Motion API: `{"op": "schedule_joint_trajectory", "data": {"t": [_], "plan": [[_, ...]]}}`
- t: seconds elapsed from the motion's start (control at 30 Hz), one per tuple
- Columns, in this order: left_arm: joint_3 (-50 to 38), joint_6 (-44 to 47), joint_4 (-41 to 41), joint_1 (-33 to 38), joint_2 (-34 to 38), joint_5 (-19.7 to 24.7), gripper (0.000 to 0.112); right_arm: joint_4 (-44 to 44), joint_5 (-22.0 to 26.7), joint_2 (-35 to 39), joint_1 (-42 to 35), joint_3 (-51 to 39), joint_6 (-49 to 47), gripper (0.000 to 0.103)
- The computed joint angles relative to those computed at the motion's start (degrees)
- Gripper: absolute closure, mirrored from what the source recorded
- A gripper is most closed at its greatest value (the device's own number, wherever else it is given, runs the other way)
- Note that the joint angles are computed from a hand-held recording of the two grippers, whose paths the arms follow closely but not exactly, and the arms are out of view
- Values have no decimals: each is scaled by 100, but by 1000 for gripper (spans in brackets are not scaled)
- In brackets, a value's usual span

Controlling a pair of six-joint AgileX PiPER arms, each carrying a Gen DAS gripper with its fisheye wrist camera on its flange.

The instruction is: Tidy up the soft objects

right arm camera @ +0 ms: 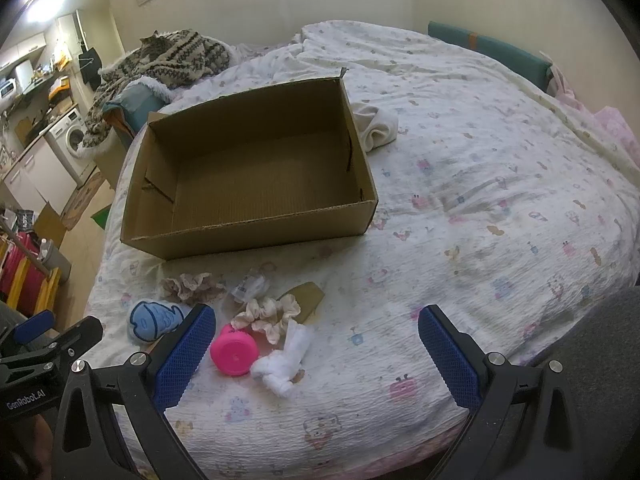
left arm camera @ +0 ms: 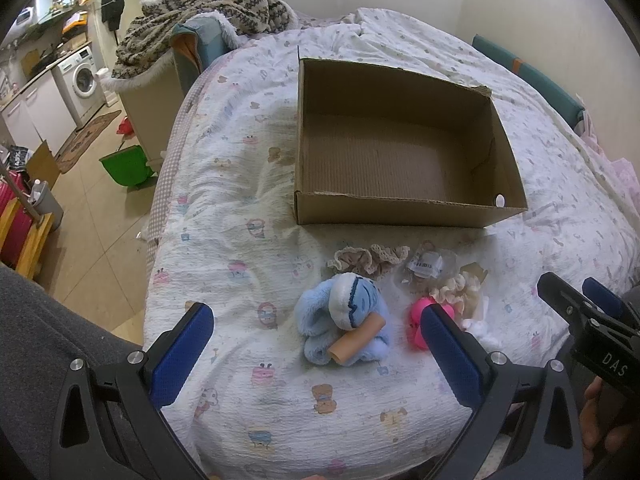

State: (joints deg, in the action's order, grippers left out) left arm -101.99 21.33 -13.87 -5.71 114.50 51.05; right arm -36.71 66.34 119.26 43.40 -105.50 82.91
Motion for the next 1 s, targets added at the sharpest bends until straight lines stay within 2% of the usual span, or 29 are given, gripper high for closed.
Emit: {"op": "schedule_joint_trajectory", "data": {"t": [0.73, 0.93, 1.0], "plan": [[120, 5, 0, -39, -38, -102, 9, 16, -5, 5, -12, -12, -7, 0], [-78, -58, 33, -22, 80, 108, 9, 59, -12, 11, -16, -19, -3, 0], [-438, -107, 46, 4, 271, 432, 9, 68, -21, 10, -13, -16, 6, 0]]}}
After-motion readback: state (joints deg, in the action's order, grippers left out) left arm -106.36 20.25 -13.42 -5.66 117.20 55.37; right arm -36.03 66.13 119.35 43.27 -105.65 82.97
